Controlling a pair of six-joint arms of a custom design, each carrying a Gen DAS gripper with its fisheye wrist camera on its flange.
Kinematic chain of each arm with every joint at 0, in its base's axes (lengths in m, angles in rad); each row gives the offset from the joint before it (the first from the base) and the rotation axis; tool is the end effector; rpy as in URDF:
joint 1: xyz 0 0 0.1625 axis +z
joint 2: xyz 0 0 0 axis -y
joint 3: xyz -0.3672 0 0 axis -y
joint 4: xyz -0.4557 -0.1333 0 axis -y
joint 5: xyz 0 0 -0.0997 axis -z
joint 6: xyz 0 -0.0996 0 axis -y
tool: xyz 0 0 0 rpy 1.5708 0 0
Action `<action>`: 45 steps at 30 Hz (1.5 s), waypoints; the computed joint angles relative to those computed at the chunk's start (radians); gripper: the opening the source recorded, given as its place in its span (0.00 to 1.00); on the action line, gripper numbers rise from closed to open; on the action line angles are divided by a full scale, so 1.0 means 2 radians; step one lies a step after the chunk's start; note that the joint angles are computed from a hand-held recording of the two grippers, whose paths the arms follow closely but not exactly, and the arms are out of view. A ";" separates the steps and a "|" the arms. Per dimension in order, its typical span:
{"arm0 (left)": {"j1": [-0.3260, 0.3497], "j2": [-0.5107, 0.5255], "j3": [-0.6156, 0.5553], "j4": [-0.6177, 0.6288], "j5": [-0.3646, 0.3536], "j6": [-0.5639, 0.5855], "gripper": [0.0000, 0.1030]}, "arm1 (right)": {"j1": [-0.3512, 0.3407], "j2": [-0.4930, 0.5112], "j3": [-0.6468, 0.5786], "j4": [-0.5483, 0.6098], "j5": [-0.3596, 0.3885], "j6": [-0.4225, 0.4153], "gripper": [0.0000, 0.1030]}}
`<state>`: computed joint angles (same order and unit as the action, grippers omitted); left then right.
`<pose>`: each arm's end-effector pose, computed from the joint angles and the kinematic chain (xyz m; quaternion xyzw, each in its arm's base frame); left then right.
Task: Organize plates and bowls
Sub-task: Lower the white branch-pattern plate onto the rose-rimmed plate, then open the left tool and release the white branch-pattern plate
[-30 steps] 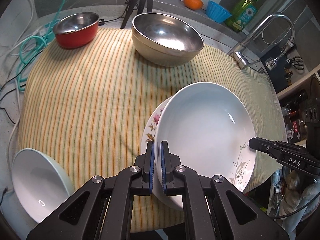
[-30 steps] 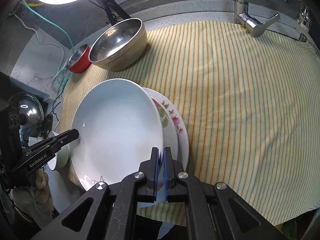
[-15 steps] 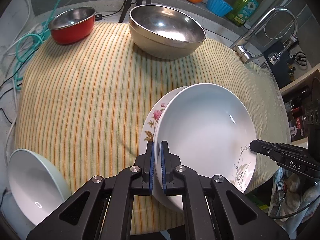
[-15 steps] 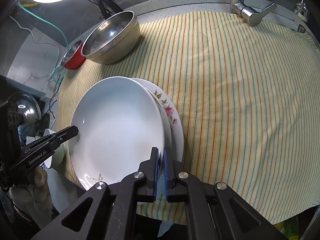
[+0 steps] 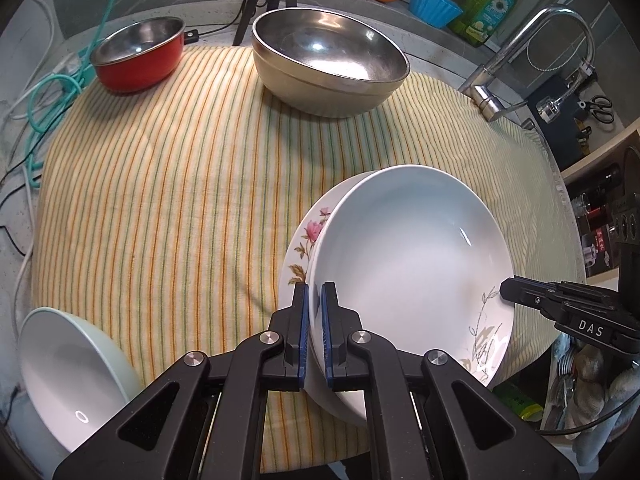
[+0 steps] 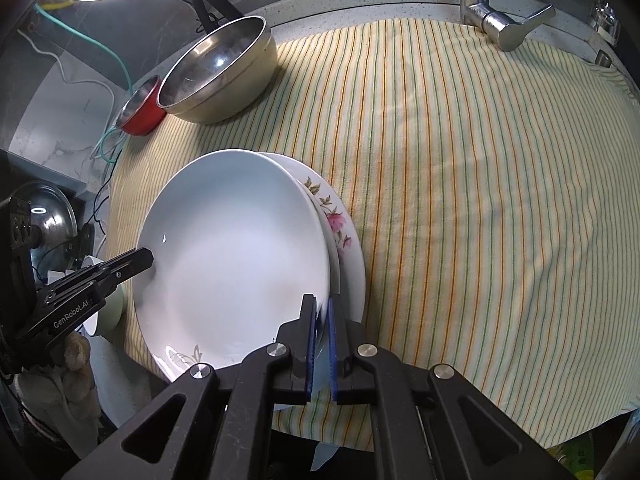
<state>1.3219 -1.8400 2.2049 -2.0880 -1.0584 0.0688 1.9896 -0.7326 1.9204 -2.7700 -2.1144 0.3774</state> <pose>0.0682 -0.4711 0.2832 0.1335 0.9555 -0.0960 0.2450 0.2959 -0.4637 -0.0987 0.0184 -0.9631 0.1091 0.2453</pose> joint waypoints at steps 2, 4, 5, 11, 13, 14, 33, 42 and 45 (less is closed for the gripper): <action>-0.001 0.001 -0.001 0.000 0.001 0.001 0.04 | 0.000 0.001 -0.001 0.002 0.000 -0.001 0.05; -0.001 0.002 -0.001 0.000 0.001 0.003 0.04 | 0.000 0.001 -0.001 0.004 0.001 -0.001 0.05; -0.001 0.003 -0.001 -0.001 0.002 0.003 0.04 | 0.000 0.000 -0.001 0.005 0.001 -0.001 0.05; -0.002 0.006 -0.002 -0.001 0.003 0.006 0.04 | 0.001 -0.002 0.003 0.004 0.003 0.002 0.06; -0.001 0.007 -0.003 -0.001 0.002 0.008 0.07 | 0.001 -0.003 0.004 0.005 0.003 0.004 0.06; -0.002 0.007 -0.003 -0.001 0.003 0.008 0.07 | 0.002 -0.003 0.004 0.006 0.002 0.005 0.06; 0.002 -0.011 -0.007 -0.006 -0.007 0.009 0.12 | 0.015 -0.009 0.010 -0.028 -0.027 0.005 0.28; 0.008 -0.032 -0.019 -0.020 -0.004 0.002 0.12 | 0.031 -0.004 0.015 -0.108 -0.043 -0.033 0.38; 0.011 -0.034 -0.027 -0.028 -0.002 0.000 0.12 | 0.039 -0.001 0.010 -0.133 -0.048 -0.058 0.39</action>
<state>1.3438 -1.9085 2.1518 -2.1443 -1.0630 0.0692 2.0683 -0.7349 1.9400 -3.0355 -2.2112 0.2621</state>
